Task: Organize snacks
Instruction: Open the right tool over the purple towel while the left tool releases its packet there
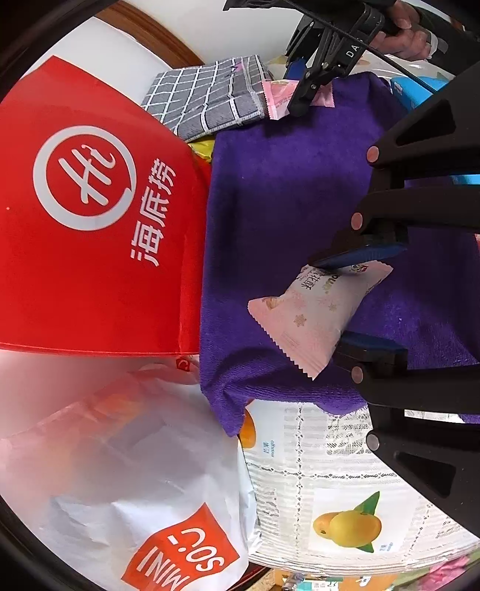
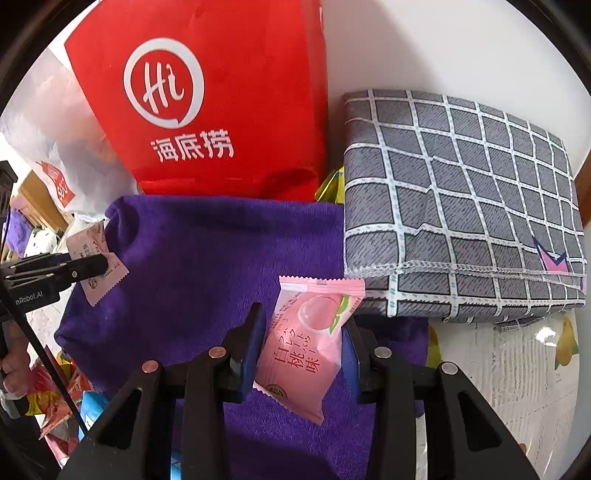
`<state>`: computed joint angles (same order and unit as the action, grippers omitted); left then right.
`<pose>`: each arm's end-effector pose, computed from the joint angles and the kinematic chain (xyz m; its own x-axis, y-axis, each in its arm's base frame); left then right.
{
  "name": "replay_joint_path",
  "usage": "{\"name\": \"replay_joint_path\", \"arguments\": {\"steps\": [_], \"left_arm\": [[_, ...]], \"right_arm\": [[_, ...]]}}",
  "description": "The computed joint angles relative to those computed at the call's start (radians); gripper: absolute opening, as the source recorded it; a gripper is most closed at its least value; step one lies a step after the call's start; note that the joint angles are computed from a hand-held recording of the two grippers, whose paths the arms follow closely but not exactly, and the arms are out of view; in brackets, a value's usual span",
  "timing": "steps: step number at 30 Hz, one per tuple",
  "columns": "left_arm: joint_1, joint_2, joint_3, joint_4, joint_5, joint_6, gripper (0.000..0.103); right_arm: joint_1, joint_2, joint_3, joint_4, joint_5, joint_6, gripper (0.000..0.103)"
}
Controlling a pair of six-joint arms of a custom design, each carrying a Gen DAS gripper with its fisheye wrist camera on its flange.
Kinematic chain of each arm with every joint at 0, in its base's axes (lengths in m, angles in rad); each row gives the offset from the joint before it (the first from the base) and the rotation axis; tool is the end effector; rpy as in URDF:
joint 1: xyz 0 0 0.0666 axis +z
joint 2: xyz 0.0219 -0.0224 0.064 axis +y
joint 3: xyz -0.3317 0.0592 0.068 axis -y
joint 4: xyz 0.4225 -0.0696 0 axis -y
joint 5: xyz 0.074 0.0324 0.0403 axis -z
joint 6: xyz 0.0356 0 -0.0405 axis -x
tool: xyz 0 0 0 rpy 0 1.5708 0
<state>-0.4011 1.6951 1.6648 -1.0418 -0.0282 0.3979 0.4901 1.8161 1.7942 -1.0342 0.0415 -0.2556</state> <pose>0.5573 -0.2357 0.3422 -0.8918 -0.0425 -0.4505 0.0351 0.9861 -0.1625 0.5696 0.3018 0.3311 -0.8574 -0.1711 -0.4854 -0.2434 0.9658 0.0895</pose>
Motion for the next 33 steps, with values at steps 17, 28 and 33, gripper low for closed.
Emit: {"name": "replay_joint_path", "arguments": {"steps": [17, 28, 33], "left_arm": [[-0.012, 0.046, 0.031, -0.036, -0.014, 0.006, 0.032], [-0.006, 0.039, 0.030, -0.042, -0.008, 0.003, 0.032], [-0.003, 0.031, 0.027, -0.041, -0.010, -0.003, 0.041]], "right_arm": [[0.006, 0.054, 0.054, -0.076, 0.009, 0.006, 0.039], [0.024, 0.029, 0.033, -0.040, 0.036, 0.022, 0.063], [0.040, -0.020, -0.004, 0.022, 0.065, 0.046, 0.071]]}}
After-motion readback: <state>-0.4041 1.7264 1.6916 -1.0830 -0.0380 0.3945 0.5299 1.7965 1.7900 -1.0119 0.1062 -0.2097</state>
